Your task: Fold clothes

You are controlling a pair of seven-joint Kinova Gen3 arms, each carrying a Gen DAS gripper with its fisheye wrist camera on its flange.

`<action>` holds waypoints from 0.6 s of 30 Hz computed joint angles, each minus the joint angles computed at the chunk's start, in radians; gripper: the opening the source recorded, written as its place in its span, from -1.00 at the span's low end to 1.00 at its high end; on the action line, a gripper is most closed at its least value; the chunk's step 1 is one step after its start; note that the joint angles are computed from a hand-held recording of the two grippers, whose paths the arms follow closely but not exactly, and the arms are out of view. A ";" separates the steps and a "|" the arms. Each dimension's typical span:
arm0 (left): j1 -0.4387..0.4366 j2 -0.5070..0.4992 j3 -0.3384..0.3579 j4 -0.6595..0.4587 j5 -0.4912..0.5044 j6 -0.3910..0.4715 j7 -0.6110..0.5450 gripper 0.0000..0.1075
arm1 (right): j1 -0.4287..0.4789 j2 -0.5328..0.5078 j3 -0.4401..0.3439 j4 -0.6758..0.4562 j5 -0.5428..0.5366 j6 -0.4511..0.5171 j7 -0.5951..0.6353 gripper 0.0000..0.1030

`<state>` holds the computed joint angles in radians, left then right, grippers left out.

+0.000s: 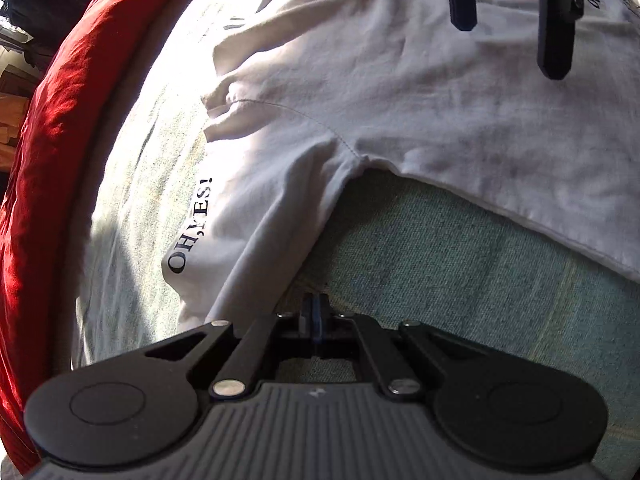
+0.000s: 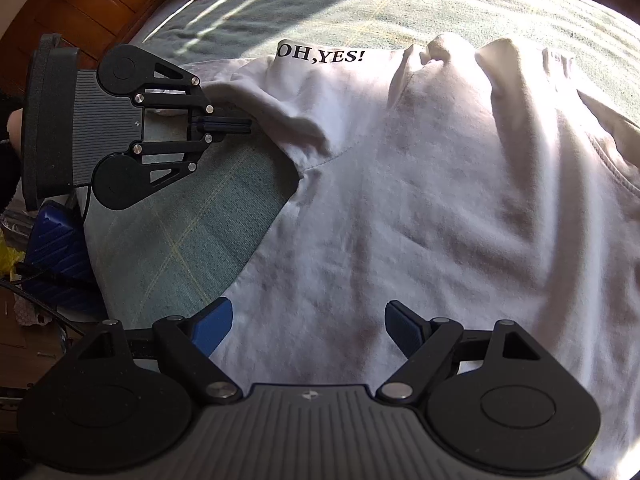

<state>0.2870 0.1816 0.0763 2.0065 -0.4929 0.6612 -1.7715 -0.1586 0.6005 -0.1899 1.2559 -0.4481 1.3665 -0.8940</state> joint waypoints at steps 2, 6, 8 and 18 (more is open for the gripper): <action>0.022 -0.009 -0.033 -0.005 0.081 0.038 0.033 -0.92 | 0.004 0.002 -0.002 -0.004 -0.007 0.003 0.003 0.68; -0.110 -0.054 -0.059 0.008 0.244 0.053 0.196 -0.86 | 0.009 0.000 -0.011 -0.010 -0.021 -0.004 0.024 0.68; -0.189 -0.088 -0.068 0.028 0.325 0.042 0.277 -0.84 | 0.007 -0.002 -0.016 -0.012 -0.025 -0.008 0.041 0.68; -0.480 -0.188 -0.192 0.255 0.437 -0.227 0.684 -0.73 | -0.018 -0.007 -0.052 0.000 -0.064 -0.010 0.149 0.67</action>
<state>-0.1931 -0.0062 -0.1161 2.2613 -0.0556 0.4338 -1.0877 -0.1768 0.5938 -0.2414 1.2558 -0.5116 1.3567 -0.7453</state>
